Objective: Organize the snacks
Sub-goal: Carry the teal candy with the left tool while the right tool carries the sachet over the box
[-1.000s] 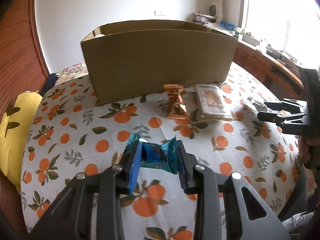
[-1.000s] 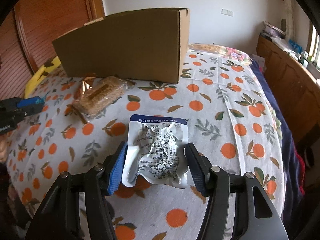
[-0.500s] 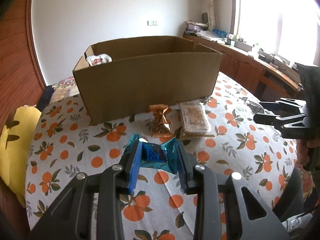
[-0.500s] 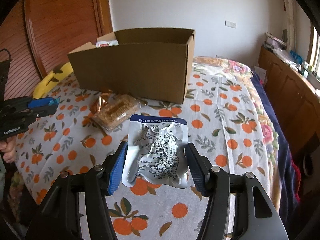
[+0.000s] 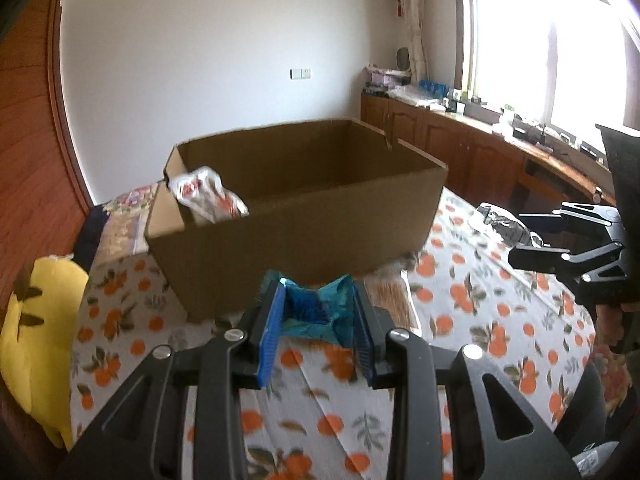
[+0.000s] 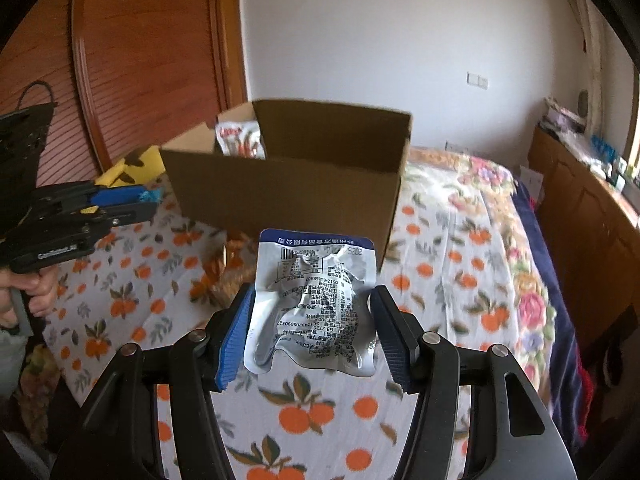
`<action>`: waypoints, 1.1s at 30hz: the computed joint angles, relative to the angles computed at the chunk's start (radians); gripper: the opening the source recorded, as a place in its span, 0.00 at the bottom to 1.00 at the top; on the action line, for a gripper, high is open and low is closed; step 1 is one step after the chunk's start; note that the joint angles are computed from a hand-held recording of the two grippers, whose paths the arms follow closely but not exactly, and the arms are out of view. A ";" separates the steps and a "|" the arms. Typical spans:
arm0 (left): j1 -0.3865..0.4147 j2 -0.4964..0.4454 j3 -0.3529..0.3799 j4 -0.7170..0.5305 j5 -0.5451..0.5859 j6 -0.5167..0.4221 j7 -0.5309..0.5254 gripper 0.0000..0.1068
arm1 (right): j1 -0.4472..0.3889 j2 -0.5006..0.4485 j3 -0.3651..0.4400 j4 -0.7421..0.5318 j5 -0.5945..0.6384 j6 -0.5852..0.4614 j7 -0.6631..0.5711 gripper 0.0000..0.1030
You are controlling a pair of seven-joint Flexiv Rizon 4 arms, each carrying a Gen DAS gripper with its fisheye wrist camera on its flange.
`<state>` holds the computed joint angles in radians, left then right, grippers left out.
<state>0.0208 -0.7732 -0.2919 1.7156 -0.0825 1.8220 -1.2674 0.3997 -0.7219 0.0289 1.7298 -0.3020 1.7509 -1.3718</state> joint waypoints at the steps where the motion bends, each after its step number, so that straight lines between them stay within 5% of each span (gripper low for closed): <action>1: 0.004 -0.006 -0.006 -0.019 0.001 -0.005 0.005 0.30 | -0.001 -0.002 0.001 -0.012 -0.004 -0.002 -0.003 0.58; 12: 0.043 -0.063 -0.078 -0.161 -0.003 -0.062 0.082 0.30 | -0.070 -0.059 0.097 -0.190 -0.043 -0.058 -0.035 0.58; 17: 0.073 -0.077 -0.100 -0.097 -0.027 -0.096 0.085 0.51 | -0.097 -0.073 0.135 -0.193 -0.039 -0.059 -0.045 0.58; 33: -0.073 -0.148 0.065 -0.162 -0.149 -0.280 0.101 0.61 | -0.117 -0.072 0.154 -0.145 -0.024 -0.047 -0.056 0.58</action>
